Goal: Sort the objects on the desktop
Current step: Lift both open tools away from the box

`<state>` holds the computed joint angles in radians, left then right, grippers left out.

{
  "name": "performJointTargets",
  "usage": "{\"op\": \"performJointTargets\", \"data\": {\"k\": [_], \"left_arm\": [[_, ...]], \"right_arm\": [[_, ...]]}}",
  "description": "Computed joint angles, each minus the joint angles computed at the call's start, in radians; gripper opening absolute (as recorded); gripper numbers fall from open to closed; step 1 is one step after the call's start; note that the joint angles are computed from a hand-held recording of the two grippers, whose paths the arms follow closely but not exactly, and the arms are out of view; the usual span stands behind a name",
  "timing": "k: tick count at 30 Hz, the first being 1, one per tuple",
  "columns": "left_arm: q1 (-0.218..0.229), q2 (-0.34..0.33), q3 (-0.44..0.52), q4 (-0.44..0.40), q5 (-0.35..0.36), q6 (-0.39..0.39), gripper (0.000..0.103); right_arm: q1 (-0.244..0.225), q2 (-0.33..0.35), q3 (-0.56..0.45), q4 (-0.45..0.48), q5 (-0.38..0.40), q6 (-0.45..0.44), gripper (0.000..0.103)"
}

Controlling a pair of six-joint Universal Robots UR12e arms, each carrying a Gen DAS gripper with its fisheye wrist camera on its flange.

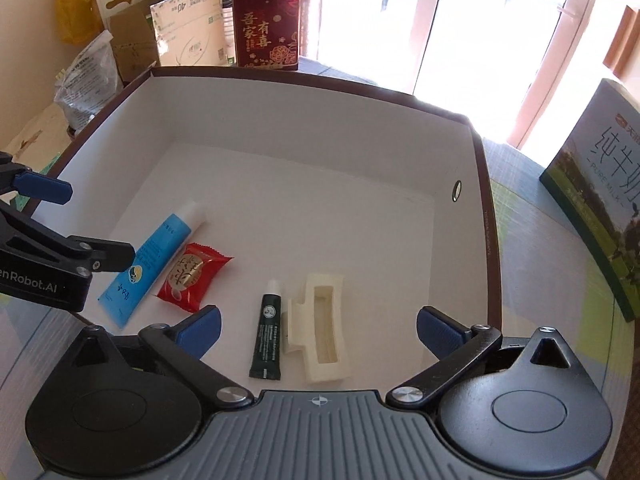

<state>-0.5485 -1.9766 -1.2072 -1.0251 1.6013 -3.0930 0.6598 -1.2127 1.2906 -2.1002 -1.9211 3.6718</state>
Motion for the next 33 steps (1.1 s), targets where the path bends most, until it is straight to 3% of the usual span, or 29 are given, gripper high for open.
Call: {"op": "performJointTargets", "data": {"k": [20,26,33], "left_arm": [[-0.018,0.087,-0.086,0.069,0.051,-0.054,0.093],[-0.026,0.146,-0.162,0.154,0.067,-0.062,0.093],[-0.036,0.216,-0.259,0.231,0.088,-0.066,0.093]], "right_arm": [[0.024,-0.071,0.068,-0.087,-0.028,0.055,0.101],[0.038,-0.115,0.132,-0.185,-0.024,0.075,0.101],[0.071,-0.169,0.214,-0.288,-0.073,0.101,0.101]]}}
